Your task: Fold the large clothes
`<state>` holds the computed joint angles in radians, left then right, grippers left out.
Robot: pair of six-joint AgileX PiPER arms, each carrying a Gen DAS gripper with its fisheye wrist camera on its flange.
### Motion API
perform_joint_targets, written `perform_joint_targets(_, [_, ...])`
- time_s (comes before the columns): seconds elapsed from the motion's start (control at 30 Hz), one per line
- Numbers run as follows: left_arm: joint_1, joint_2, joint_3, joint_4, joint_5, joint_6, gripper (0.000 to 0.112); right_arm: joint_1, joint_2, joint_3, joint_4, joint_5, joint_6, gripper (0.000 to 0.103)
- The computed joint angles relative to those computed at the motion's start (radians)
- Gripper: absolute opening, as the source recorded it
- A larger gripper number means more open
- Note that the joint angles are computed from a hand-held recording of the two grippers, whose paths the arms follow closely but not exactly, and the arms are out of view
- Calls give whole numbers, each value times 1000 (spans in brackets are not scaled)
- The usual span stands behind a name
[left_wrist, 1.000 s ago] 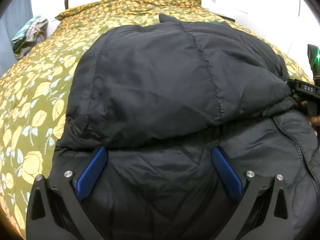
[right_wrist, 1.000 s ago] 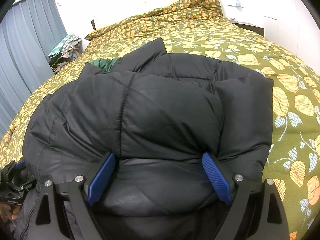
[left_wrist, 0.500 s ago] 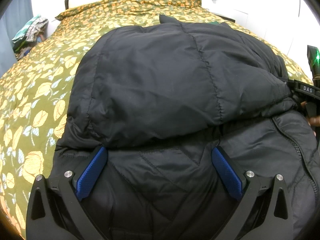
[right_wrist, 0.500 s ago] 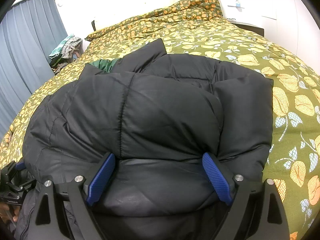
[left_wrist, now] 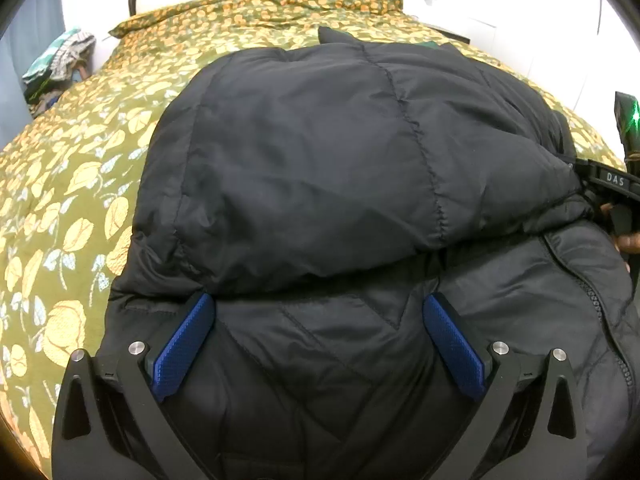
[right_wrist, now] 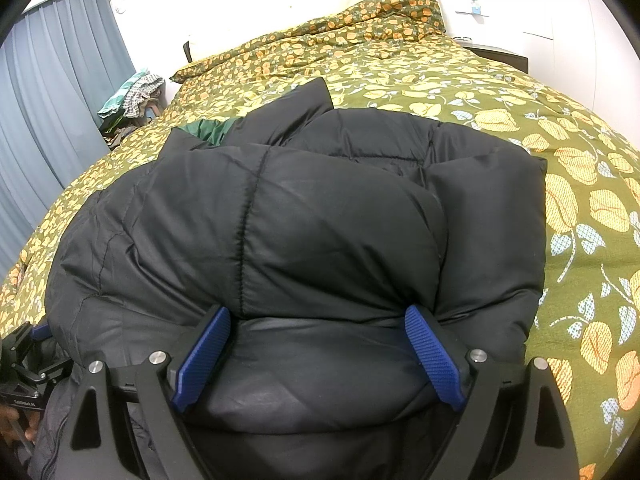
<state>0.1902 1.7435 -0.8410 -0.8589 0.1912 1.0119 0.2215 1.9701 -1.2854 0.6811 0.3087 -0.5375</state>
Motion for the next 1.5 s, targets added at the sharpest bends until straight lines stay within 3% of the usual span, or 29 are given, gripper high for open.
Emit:
perform_joint_targets(0.47, [4,5,-8,-1,13,-1,103,0,0,1,6,-1,-6,92])
perform_joint_targets(0.67, [-18,10,-20,151,-2,-158,103,0,1,0,-1,-1,0,92])
perform_joint_targets(0.7, [-17,10,-26,177,9,-185,103,-1,1,0,3,0,-3,92])
perform_joint_targets(0.77, [15,-2,-72,264,120,-253,102,1,0,-9,-34,10,32,92])
perform_joint_targets(0.83, [68,-50,-88,272,213,-244,102,6,6,-58,-165,68,156,93])
perform_joint_targets(0.9, [143,-127,-85,238,293,-190,102,14,14,-143,-325,179,300,93])
perform_joint_targets(0.97, [261,-209,-112,208,429,-127,102,33,10,-233,-489,312,450,93])
perform_joint_targets(1.03, [374,-263,-154,193,551,-86,103,51,-27,-266,-591,392,538,93])
perform_joint_targets(1.23, [580,-269,-266,234,891,-99,103,46,-292,-185,-519,624,463,93])
perform_joint_targets(1.3, [578,-293,-201,253,908,-103,103,54,-384,-113,-508,702,453,93])
perform_joint_targets(1.5, [436,-527,147,306,750,-68,102,154,-653,175,-562,801,563,93])
